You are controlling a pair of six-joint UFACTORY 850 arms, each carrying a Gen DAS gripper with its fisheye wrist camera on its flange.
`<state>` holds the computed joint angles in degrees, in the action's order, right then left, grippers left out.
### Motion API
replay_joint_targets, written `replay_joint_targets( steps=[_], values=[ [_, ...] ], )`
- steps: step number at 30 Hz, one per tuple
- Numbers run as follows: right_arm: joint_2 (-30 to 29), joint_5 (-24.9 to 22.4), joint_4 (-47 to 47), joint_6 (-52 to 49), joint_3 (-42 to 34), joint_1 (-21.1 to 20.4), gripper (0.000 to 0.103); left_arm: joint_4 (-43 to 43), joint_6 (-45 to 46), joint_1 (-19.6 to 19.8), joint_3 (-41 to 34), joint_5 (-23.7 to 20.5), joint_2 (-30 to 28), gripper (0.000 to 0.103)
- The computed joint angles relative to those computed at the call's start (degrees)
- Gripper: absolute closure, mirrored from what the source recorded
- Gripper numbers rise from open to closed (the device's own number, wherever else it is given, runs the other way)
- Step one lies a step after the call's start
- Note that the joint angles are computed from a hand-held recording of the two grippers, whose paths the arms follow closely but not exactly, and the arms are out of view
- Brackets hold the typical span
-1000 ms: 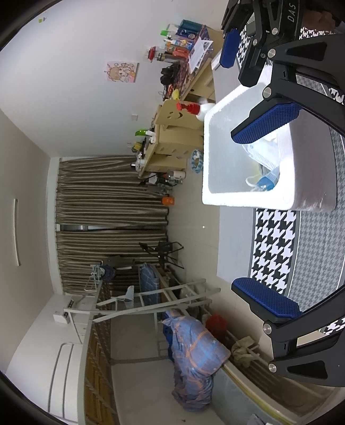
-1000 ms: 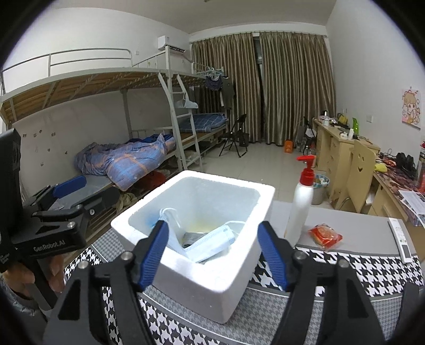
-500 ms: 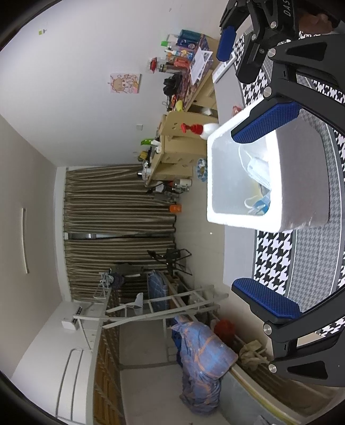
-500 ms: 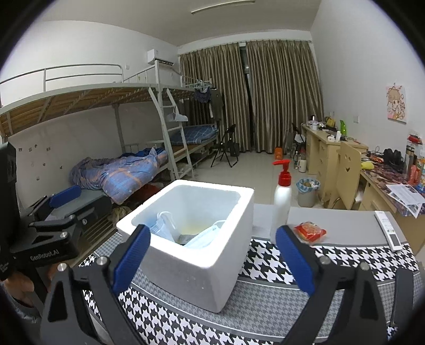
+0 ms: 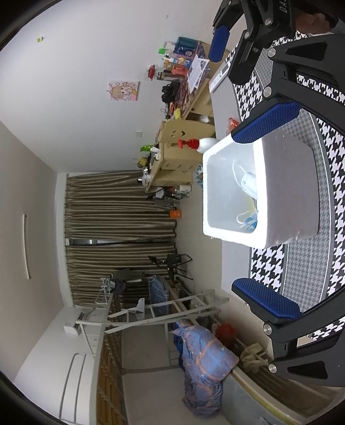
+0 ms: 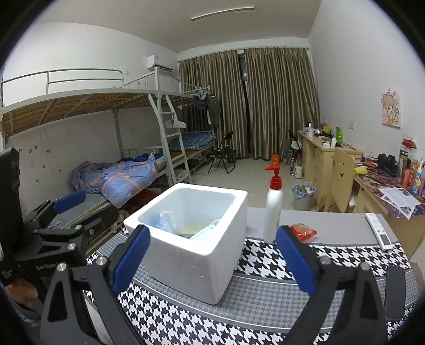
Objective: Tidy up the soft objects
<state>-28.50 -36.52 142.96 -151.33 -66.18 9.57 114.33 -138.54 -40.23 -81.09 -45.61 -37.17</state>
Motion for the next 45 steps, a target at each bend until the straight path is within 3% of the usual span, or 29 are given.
replay_joint_targets(
  steps=[20,38,45],
  values=[
    [6.6,-7.7,7.7,-9.1,12.0,-1.1,0.005,-0.4,-1.6,-4.5,4.5,-5.7,1.9,0.001],
    [8.1,-11.8,10.4,-11.6,17.7,-1.6,0.005,0.8,-6.0,-6.5,8.5,-9.0,2.8,0.001],
    [8.0,-15.3,15.9,-16.6,20.6,-0.5,0.005,1.1,-8.8,-7.0,11.0,-10.1,3.2,0.001]
  ],
)
